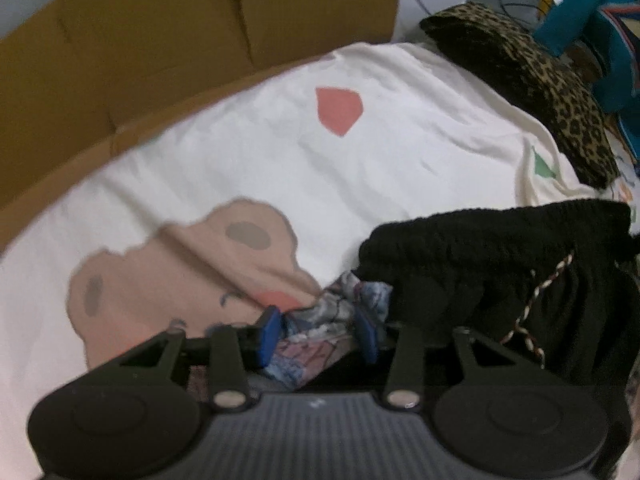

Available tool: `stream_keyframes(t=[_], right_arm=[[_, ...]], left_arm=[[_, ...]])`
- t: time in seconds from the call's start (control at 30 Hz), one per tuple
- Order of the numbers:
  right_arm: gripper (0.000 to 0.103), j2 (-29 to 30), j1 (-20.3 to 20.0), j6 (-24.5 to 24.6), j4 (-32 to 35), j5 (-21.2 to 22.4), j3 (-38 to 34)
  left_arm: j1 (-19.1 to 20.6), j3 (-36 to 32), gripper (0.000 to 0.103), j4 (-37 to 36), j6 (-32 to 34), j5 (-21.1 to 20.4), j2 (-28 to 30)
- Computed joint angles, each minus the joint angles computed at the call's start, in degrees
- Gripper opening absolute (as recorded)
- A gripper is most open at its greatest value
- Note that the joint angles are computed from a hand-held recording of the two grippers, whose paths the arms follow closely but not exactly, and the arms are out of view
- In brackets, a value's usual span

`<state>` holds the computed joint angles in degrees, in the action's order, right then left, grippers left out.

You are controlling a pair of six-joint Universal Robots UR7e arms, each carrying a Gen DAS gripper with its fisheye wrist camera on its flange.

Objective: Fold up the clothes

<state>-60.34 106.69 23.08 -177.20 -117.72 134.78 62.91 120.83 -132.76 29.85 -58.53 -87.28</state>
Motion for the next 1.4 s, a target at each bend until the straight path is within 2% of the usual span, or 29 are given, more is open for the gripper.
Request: stream_keyframes(t=[0.13, 0.23, 0.3, 0.37, 0.43, 0.47, 0.53, 0.57, 0.63, 0.83, 1.13, 1.27, 1.4], right_arm=[[0.015, 0.55, 0.31, -0.63, -0.28, -0.52, -0.39], [0.022, 1.26, 0.57, -1.8, -0.8, -1.08, -0.8], [0.036, 1.95, 0.47, -2.55, -1.59, -1.3, -1.05], [0.037, 2.69, 0.29, -3.11, -2.36, -1.54, -1.33], [0.038, 3.23, 0.49, -3.95, -2.95, -1.87, -1.7], [0.035, 3.48, 0.65, -4.44, -3.22, -2.05, -1.9], [0.023, 3.98, 0.96, -5.42, -3.78, -2.4, -2.31], [0.017, 4.23, 1.12, -5.92, -4.06, -2.57, -2.51], [0.016, 4.31, 1.25, -6.56, -4.71, -2.6, -2.95], [0.015, 5.16, 2.08, -11.0, -4.02, -2.97, -7.15], [0.013, 9.58, 3.16, -18.19, -0.63, -1.76, -17.83], [0.013, 12.61, 3.21, -22.78, 4.35, -0.5, -25.03], [0.013, 17.04, 3.94, -27.16, 6.72, -0.07, -33.08]], left_arm=[[0.54, -1.1, 0.046, -0.41, 1.0, -0.42, 2.27], [1.32, -1.84, 0.046, -0.15, 1.16, -0.57, 4.03], [1.53, -1.76, 0.046, 0.11, 1.24, -1.01, 3.95], [1.73, -1.67, 0.044, 0.37, 1.33, -1.44, 3.86], [1.79, -1.77, 0.036, 1.5, 2.23, -2.49, 3.7], [1.83, -1.83, 0.032, 2.07, 2.68, -3.01, 3.63], [1.81, -1.94, 0.017, 3.13, 3.49, -3.76, 3.51], [1.72, -1.7, 0.016, 3.01, 3.97, -3.86, 3.35], [1.51, -1.01, 0.009, 2.02, 4.82, -3.76, 2.91], [1.98, -0.9, 0.006, -2.66, 2.68, -4.86, 0.81], [1.56, -0.9, 0.006, -12.02, 2.51, -0.61, -2.28], [2.3, -1.36, 0.006, -16.89, 3.9, 2.43, -2.65], [3.81, -3.55, 0.006, -18.67, 4.28, 3.41, -2.25]])
